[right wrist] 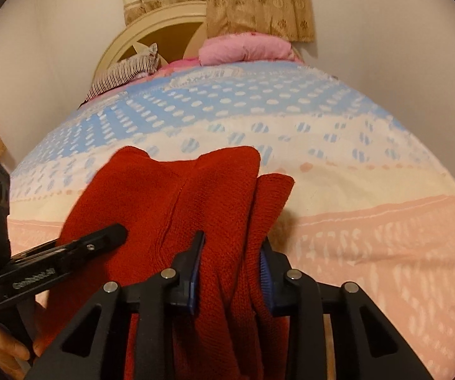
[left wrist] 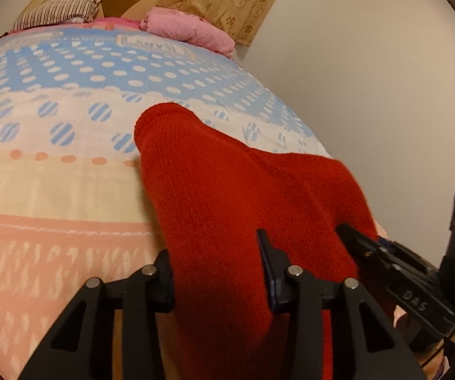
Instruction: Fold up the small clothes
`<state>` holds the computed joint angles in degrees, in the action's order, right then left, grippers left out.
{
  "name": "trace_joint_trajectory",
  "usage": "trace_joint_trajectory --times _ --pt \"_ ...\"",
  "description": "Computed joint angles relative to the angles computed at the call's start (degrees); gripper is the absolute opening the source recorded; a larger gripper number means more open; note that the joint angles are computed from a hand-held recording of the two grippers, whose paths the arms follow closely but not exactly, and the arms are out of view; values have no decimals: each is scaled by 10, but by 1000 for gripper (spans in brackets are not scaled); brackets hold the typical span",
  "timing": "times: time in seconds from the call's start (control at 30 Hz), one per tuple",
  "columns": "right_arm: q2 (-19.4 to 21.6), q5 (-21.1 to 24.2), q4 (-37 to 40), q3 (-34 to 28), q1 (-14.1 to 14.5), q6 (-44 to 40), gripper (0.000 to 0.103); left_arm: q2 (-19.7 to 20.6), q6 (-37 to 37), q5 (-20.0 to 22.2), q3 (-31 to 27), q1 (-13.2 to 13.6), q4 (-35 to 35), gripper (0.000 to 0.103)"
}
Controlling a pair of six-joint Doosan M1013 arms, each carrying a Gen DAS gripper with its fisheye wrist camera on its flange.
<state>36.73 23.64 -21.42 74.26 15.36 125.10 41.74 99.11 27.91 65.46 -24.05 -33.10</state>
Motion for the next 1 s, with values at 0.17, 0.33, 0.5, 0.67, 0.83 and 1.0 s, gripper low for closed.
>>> trace_joint_trajectory --times 0.17,0.33,0.5,0.67,0.83,1.0 --pt "-43 -29 -49 43 15 56 31 -44 -41 -32 48 -14 79 41" --pt "-83 -42 -172 88 39 179 31 -83 -60 -47 90 -22 114 41" --pt "-121 -54 -262 133 57 292 31 -120 -82 -63 134 -34 154 41" --pt "-157 -51 -357 176 73 405 31 -147 -59 -66 168 -46 138 41" --pt "-198 -40 -452 233 84 527 31 -163 -21 -72 192 -61 119 41" --pt "-228 -17 -501 276 89 602 31 -168 24 -63 197 -75 91 41"
